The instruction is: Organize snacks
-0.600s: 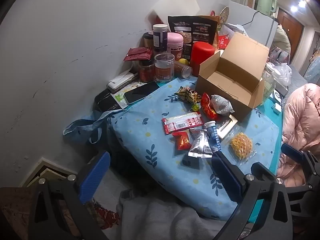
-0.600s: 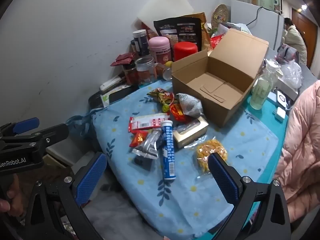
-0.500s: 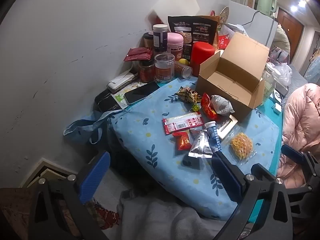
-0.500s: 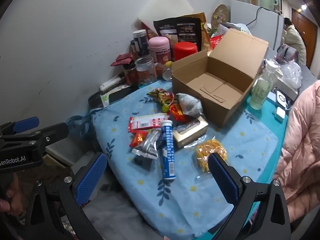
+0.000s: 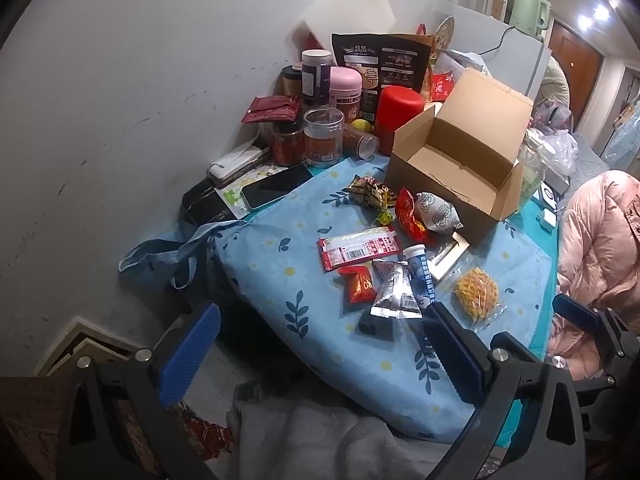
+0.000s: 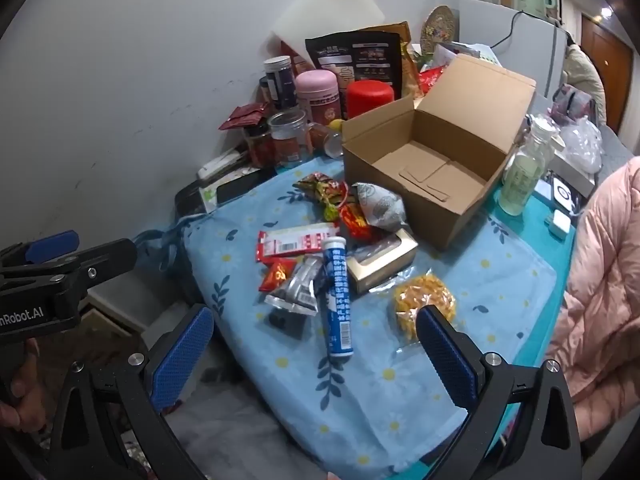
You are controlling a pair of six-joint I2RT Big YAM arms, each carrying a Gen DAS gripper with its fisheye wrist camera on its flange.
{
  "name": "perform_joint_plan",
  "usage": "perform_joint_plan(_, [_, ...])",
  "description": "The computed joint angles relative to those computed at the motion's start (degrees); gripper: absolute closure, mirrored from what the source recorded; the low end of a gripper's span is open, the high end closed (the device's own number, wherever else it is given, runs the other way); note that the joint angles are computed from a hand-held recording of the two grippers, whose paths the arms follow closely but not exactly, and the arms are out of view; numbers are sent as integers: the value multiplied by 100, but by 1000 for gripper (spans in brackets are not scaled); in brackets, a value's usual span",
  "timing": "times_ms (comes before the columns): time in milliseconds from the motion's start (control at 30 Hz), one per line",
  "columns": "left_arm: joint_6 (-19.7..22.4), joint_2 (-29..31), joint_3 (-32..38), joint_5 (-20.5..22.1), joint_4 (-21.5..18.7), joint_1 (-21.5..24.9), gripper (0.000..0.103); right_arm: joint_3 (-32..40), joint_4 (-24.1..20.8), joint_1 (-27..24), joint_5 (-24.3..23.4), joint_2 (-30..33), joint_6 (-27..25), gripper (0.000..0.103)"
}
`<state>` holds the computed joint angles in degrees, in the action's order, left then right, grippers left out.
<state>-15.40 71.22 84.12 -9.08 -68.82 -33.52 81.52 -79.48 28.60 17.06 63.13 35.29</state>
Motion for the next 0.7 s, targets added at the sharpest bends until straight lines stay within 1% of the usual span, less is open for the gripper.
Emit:
perform_joint_plan(133, [14, 24, 7, -39, -48, -13, 0, 21, -5, 27, -4, 41, 3, 0])
perform_joint_plan(467, [74, -22, -52, 40, -21, 26, 0, -17, 24, 79, -2, 45, 22, 0])
perform_joint_plan(700, [29, -46, -78, 24, -31, 29, 0, -34, 20, 119, -49, 53, 30, 0])
